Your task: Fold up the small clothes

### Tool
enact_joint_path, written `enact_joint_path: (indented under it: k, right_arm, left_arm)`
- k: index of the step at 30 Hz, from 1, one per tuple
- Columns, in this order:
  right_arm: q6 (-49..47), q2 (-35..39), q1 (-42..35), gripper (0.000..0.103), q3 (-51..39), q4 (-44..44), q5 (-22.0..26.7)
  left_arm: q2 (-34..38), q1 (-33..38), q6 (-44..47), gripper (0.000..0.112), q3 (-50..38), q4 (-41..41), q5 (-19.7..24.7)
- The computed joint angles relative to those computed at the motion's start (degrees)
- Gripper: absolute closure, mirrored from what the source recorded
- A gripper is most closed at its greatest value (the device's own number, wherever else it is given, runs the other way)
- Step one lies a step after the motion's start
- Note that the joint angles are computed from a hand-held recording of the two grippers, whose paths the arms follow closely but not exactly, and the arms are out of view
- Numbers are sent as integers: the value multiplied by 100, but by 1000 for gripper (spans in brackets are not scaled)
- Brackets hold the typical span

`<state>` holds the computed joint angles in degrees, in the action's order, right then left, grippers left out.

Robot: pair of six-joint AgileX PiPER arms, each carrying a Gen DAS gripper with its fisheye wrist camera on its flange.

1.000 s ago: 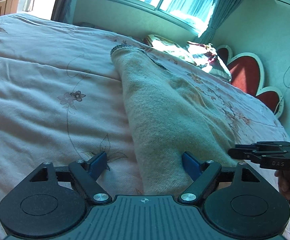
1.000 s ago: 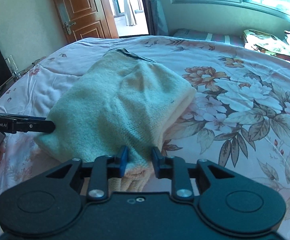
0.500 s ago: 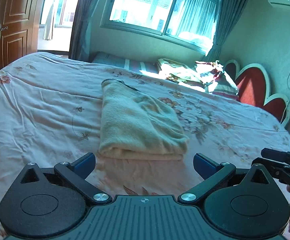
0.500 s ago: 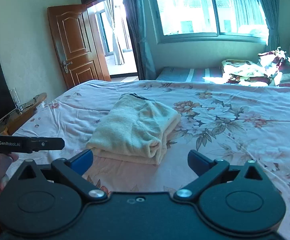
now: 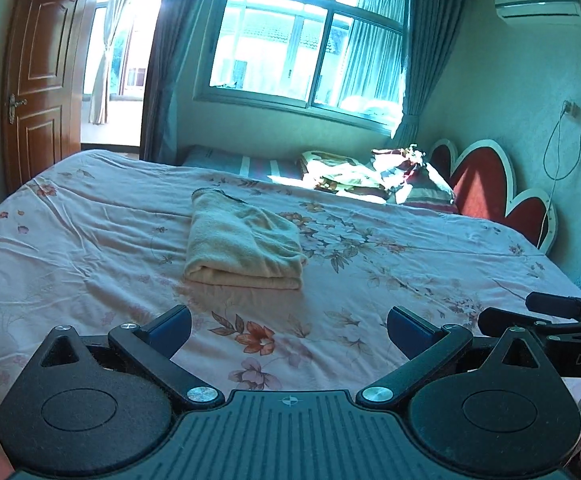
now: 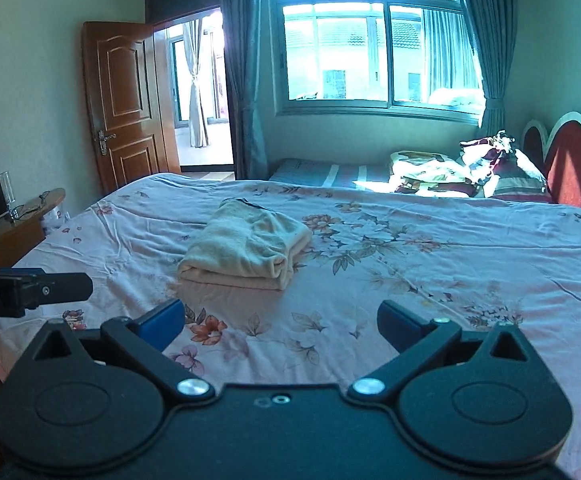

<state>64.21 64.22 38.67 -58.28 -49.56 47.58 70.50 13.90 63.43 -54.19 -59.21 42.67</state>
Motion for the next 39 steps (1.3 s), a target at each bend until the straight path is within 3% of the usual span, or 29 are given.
enact_joint_path:
  k: [5,17,31,39]
  right_arm:
    - [678,-296,842,1,105,-609,839]
    - [923,-473,1602,1,96,-1035,1643]
    - [1133,-324,1726,1,12,-1266,1798]
    - [933,-82,1522,1,-186,-1131,1504]
  left_arm:
    - [-684,235,104,9,226,42,251]
    - [-1175,199,-153,9,343,118,403]
    - [-999,318,-48,9,216,95,389]
    - [-782,473,98,9,102,-39,380]
